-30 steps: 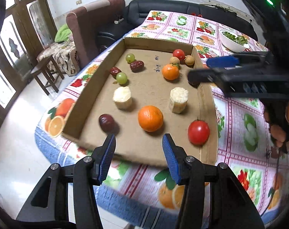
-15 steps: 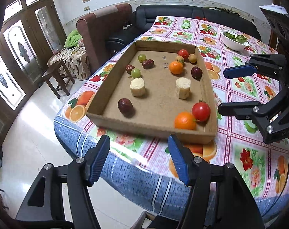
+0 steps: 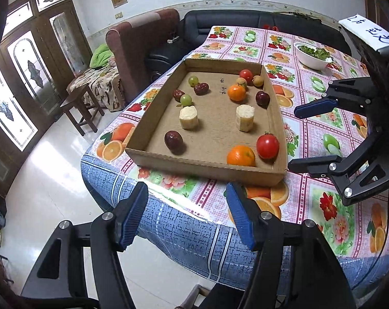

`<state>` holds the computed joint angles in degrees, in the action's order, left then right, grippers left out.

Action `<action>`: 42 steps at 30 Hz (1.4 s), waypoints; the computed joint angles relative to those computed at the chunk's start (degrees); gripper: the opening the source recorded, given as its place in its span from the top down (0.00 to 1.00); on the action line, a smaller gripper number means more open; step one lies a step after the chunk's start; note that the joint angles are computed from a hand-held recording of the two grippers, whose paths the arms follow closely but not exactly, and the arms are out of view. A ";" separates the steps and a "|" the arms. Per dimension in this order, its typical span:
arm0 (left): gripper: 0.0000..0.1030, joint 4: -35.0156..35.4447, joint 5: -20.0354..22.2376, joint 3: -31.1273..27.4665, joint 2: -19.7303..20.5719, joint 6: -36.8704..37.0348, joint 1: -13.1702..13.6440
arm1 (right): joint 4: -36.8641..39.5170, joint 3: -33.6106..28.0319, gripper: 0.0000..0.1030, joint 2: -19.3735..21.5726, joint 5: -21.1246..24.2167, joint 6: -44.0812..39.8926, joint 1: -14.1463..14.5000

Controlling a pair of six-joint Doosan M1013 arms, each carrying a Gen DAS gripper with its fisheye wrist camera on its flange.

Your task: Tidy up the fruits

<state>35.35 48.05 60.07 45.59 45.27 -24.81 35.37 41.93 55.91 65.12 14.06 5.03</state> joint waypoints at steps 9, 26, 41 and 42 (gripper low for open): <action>0.39 -0.48 0.27 -0.18 0.13 0.57 0.01 | -0.83 -0.75 0.28 0.44 0.33 0.63 -0.01; 0.39 -3.27 0.85 -1.85 1.10 2.69 0.40 | -1.06 -1.67 0.28 0.99 1.91 0.09 0.10; 0.40 -2.43 -0.15 -2.29 1.14 0.48 0.80 | -0.41 -1.76 0.28 0.98 2.24 -0.24 0.08; 0.40 -1.94 -0.31 -2.14 1.06 0.14 0.75 | -0.41 -1.77 0.28 0.97 2.26 -0.26 0.08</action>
<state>33.41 47.74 57.93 46.65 45.41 -24.06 34.96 40.16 56.88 67.37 13.80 5.11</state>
